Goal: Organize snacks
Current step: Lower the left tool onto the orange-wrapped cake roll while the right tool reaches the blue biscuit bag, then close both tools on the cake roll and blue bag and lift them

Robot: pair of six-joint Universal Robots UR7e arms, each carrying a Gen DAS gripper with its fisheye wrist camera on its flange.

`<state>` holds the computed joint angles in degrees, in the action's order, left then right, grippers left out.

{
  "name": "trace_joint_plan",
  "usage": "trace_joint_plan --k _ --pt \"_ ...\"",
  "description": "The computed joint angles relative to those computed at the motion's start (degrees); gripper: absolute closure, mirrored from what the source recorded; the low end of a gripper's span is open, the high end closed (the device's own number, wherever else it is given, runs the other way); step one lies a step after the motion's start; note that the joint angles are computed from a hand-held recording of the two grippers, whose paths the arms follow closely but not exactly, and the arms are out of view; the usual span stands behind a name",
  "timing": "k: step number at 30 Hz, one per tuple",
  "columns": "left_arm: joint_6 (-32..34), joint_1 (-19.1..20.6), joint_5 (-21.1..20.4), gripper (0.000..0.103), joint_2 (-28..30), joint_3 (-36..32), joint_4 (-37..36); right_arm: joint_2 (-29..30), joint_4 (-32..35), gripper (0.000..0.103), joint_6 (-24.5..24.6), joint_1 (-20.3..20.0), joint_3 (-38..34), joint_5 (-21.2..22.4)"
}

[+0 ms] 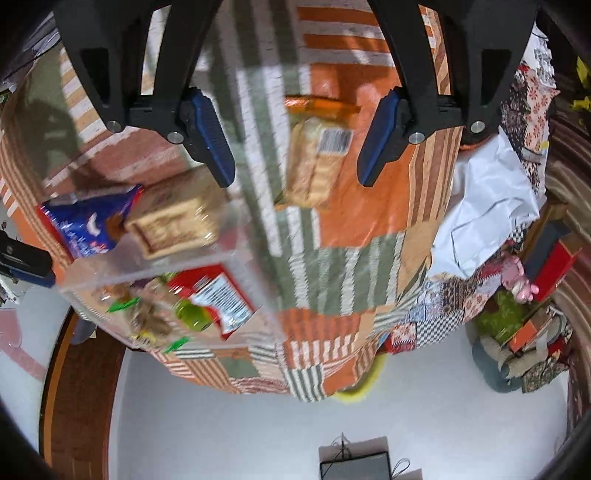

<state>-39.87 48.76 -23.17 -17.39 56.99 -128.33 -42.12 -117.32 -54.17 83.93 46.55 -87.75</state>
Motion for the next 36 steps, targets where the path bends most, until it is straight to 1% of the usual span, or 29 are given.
trace_joint_plan --k 3,6,8,10,12,14,16,18,20,23,24,25,27,29,30,32,36 --pt "-1.4 0.8 -0.1 0.035 -0.9 2.2 -1.0 0.0 0.6 0.028 0.7 -0.2 0.7 -1.3" --pt "-0.5 1.6 -0.8 0.035 -1.1 3.3 -3.3 0.0 0.1 0.028 1.0 -0.1 1.5 -3.3" --pt "-0.1 2.2 -1.5 0.035 -1.0 3.4 -4.3 -0.1 -1.1 0.028 1.1 0.0 2.5 -4.4" --pt "0.2 2.7 -1.8 0.036 -0.9 3.3 -5.2 -0.6 -2.9 0.028 1.2 -0.1 3.9 -4.8" --pt "1.2 3.3 -2.9 0.037 -0.7 3.1 -6.6 -0.7 -3.2 0.028 2.2 -0.2 4.0 -5.1" --pt "2.0 3.8 -4.1 0.042 -0.6 2.9 -7.7 -0.5 -2.5 0.028 2.8 -0.3 3.6 -5.8" --pt "2.4 4.2 -4.7 0.043 -0.4 2.3 -7.5 -1.2 -4.6 0.028 2.2 -0.2 5.3 -6.4" --pt "2.5 4.4 -4.4 0.044 0.2 1.6 -7.2 -1.5 -5.9 0.023 1.0 0.0 6.4 -6.9" --pt "2.8 4.5 -3.7 0.046 0.6 1.6 -8.5 -1.7 -7.9 0.022 -0.1 0.2 7.8 -7.4" --pt "2.9 4.7 -4.4 0.048 0.7 1.7 -9.7 -1.3 -9.6 0.019 -1.3 0.5 8.3 -8.1" --pt "3.1 4.7 -4.6 0.052 0.7 1.8 -10.1 -1.0 -9.5 0.016 -1.2 0.5 7.9 -8.2" --pt "3.3 4.8 -4.9 0.054 0.6 2.0 -10.8 -0.8 -9.8 0.016 -1.2 0.6 7.9 -8.2" --pt "3.6 4.8 -5.3 0.061 0.4 2.4 -11.6 -0.2 -9.8 0.015 -0.9 0.7 7.2 -8.3" --pt "3.6 4.8 -5.5 0.064 0.2 3.1 -12.5 0.3 -9.9 0.015 -0.7 0.9 6.7 -8.9" --pt "3.3 4.7 -5.2 0.067 0.1 3.5 -12.5 0.2 -10.3 0.015 -0.8 1.0 7.0 -9.1" --pt "2.0 4.4 -4.3 0.069 0.0 3.7 -11.5 0.3 -11.5 0.015 -1.8 1.3 7.5 -9.9" --pt "0.8 3.6 -2.8 0.069 -0.2 4.9 -10.4 0.5 -13.3 0.015 -3.0 1.8 8.3 -11.4"
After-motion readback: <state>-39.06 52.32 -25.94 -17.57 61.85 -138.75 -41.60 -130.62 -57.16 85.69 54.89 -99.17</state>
